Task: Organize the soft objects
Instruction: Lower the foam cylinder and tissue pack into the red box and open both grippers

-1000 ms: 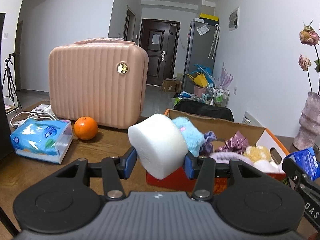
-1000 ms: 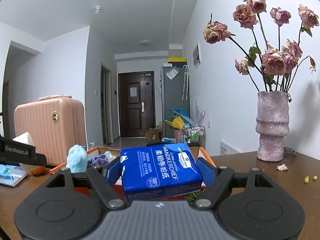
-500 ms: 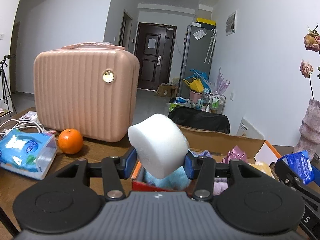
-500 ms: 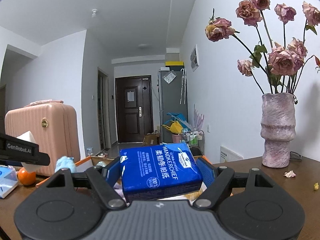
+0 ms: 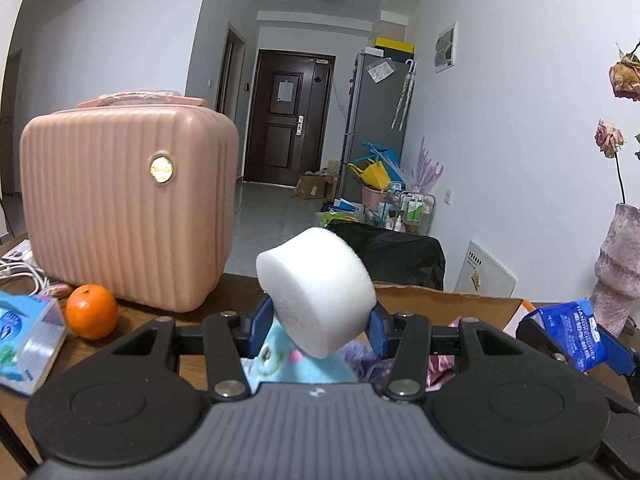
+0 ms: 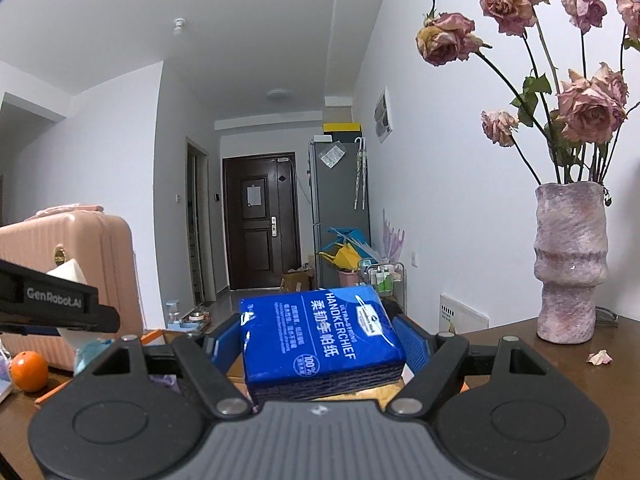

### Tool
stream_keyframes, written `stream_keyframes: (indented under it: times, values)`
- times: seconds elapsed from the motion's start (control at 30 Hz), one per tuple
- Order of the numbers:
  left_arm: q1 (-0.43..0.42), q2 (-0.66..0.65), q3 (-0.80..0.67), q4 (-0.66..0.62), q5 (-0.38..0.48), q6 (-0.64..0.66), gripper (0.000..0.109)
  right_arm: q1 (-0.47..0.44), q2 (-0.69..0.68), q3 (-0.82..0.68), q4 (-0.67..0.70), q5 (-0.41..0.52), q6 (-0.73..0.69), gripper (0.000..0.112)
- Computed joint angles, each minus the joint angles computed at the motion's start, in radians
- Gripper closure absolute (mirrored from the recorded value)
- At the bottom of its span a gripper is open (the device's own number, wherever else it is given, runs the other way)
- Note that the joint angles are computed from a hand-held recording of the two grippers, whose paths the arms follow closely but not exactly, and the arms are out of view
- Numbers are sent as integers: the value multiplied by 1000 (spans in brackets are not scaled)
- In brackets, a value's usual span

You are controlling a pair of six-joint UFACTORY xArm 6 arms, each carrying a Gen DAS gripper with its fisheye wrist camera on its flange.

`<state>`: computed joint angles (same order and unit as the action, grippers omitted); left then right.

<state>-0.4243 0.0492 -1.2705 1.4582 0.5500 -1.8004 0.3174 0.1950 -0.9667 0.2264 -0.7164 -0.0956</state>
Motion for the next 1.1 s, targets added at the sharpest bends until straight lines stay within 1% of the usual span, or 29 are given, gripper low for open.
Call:
stream_keyframes:
  times: [0.23, 0.43, 0.77, 0.97, 1.0, 1.1]
  values:
    - [21, 78, -84, -5, -24, 30, 59, 1, 47, -74, 22, 42, -20, 34]
    - [34, 126, -134, -34, -33, 70, 59, 1, 68, -121, 54, 104, -35, 34]
    - [42, 152, -157, -43, -30, 93, 59, 0, 77, -147, 72, 151, -49, 34]
    - [39, 154, -159, -58, -27, 106, 57, -9, 76, -151, 53, 176, -35, 33]
    - [38, 157, -163, -62, -22, 111, 57, -8, 75, -151, 56, 178, -38, 33]
    - [36, 156, -164, -62, -16, 110, 51, -4, 78, -155, 78, 169, -58, 33]
